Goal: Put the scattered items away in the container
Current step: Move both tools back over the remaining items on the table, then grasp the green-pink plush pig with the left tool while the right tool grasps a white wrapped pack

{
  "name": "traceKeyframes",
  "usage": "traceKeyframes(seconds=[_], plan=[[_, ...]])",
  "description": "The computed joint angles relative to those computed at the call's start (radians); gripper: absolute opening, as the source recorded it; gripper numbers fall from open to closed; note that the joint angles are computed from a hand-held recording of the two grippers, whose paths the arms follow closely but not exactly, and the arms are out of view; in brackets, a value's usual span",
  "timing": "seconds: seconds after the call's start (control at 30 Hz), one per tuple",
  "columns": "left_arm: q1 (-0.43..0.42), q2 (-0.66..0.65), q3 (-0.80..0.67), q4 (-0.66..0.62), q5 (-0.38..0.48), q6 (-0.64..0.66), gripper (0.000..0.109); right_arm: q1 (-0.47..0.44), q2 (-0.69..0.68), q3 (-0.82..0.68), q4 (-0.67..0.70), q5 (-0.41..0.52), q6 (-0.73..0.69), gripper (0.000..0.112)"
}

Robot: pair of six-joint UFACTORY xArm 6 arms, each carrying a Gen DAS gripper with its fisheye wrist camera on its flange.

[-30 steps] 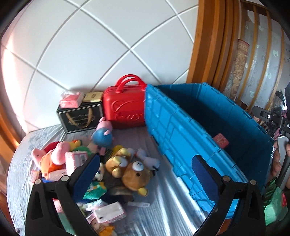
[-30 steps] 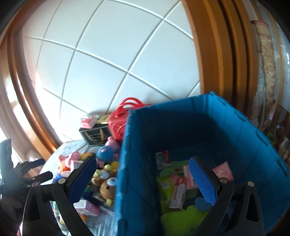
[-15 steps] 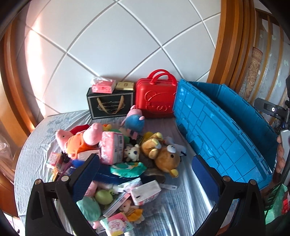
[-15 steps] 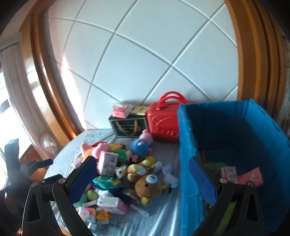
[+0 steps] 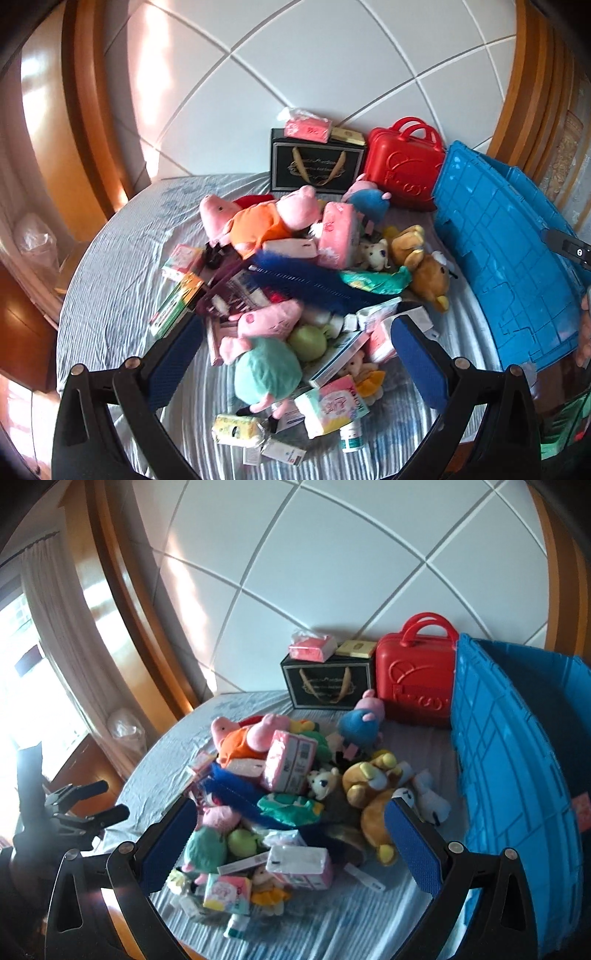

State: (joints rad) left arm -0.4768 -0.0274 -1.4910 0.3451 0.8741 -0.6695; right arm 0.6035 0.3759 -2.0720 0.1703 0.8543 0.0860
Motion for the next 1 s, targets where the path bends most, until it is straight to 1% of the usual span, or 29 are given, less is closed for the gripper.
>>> traceKeyframes(seconds=[0.1, 0.17, 0.27, 0.43, 0.53, 0.67, 0.77, 0.87, 1.0], plan=[[0.034, -0.068, 0.125, -0.01, -0.009, 0.002, 0.103, 0.027, 0.003, 0.031, 0.009, 0.006, 0.013, 0.103], [0.055, -0.106, 0.2, -0.037, -0.03, 0.015, 0.103, 0.048, 0.001, 0.06, 0.008, -0.001, 0.02, 0.103], [0.08, -0.127, 0.266, -0.076, -0.055, 0.044, 0.103, 0.079, -0.003, 0.103, -0.001, -0.014, 0.031, 0.103], [0.111, -0.108, 0.334, -0.185, -0.139, 0.119, 0.103, 0.112, -0.002, 0.163, -0.069, -0.016, 0.074, 0.103], [0.12, -0.062, 0.35, -0.228, -0.185, 0.177, 0.103, 0.117, 0.0, 0.191, -0.101, -0.011, 0.108, 0.103], [0.136, 0.025, 0.331, -0.324, -0.22, 0.26, 0.103, 0.118, 0.007, 0.214, -0.137, -0.002, 0.149, 0.103], [0.142, 0.108, 0.276, -0.371, -0.222, 0.301, 0.103, 0.117, 0.013, 0.232, -0.16, 0.0, 0.176, 0.103], [0.145, 0.19, 0.209, -0.396, -0.206, 0.338, 0.103, 0.114, 0.017, 0.252, -0.178, -0.006, 0.202, 0.103], [0.147, 0.299, 0.124, -0.399, -0.15, 0.352, 0.103, 0.109, 0.054, 0.236, -0.188, 0.005, 0.225, 0.103]])
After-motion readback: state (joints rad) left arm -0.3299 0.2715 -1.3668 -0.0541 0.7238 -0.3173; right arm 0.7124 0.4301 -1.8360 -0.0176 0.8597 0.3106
